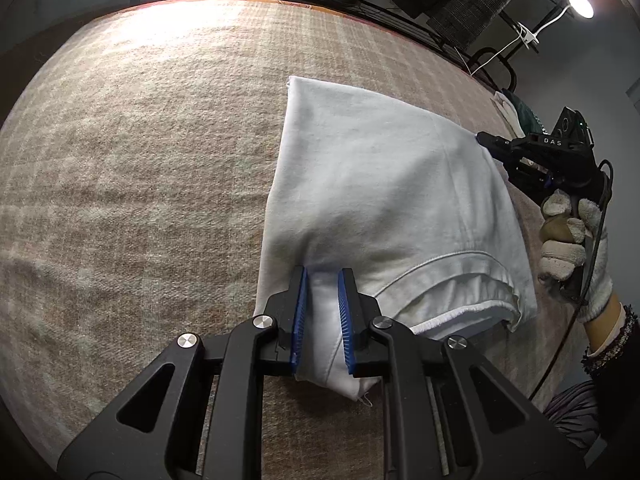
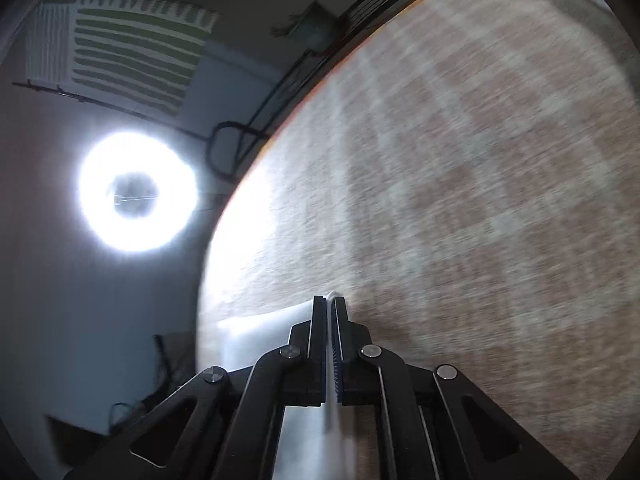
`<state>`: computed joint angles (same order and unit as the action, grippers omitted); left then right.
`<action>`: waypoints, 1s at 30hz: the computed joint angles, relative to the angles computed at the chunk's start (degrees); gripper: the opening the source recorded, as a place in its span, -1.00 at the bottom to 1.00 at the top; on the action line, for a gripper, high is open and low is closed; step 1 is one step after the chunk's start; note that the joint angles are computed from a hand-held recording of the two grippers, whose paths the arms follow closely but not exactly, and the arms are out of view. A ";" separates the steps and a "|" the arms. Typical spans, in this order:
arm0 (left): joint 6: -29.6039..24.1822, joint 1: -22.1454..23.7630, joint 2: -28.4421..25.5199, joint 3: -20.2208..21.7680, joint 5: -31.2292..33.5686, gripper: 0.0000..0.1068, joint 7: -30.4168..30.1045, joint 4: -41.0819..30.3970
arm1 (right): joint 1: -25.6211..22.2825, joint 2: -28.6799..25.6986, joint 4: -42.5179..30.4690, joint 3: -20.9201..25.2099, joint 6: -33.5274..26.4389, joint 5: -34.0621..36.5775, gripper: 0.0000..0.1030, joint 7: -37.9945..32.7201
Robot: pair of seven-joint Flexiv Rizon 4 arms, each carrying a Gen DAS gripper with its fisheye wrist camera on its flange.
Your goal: Fold small clothes
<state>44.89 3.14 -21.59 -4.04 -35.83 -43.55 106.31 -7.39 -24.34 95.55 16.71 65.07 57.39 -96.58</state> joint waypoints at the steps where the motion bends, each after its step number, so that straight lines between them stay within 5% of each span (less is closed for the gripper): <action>1: -0.23 0.10 0.05 0.08 0.03 -0.73 -0.12 -0.03 | 0.98 0.44 0.71 -0.83 0.72 -1.68 -0.97 1.66; 6: -2.04 1.18 0.38 0.16 -1.63 -0.73 -0.35 -0.72 | 2.91 4.55 5.13 -2.65 3.25 -9.54 -0.81 6.10; 8: -2.36 1.79 0.23 0.25 -2.89 -0.73 -0.66 -1.35 | 1.99 6.82 6.61 -1.98 1.77 -9.63 -0.16 4.76; 9: -2.61 2.11 -0.04 0.31 -3.37 -0.72 -0.95 -1.88 | 2.06 7.61 7.10 -2.05 1.45 -9.66 -0.14 4.33; 12: -3.44 3.07 -1.09 0.33 -5.03 -0.25 -2.52 -3.38 | 2.82 10.93 9.90 -2.56 -0.87 -10.26 -0.15 3.13; 20: -11.30 5.55 -6.75 0.12 -5.13 -0.23 -9.92 -9.76 | 5.57 16.52 15.23 -5.55 -7.39 -4.19 -0.12 -0.52; 30: -11.28 5.41 -8.45 -1.43 -7.35 -0.23 -12.32 -11.13 | 8.55 15.36 15.77 -7.13 -7.39 -2.28 -0.15 -1.02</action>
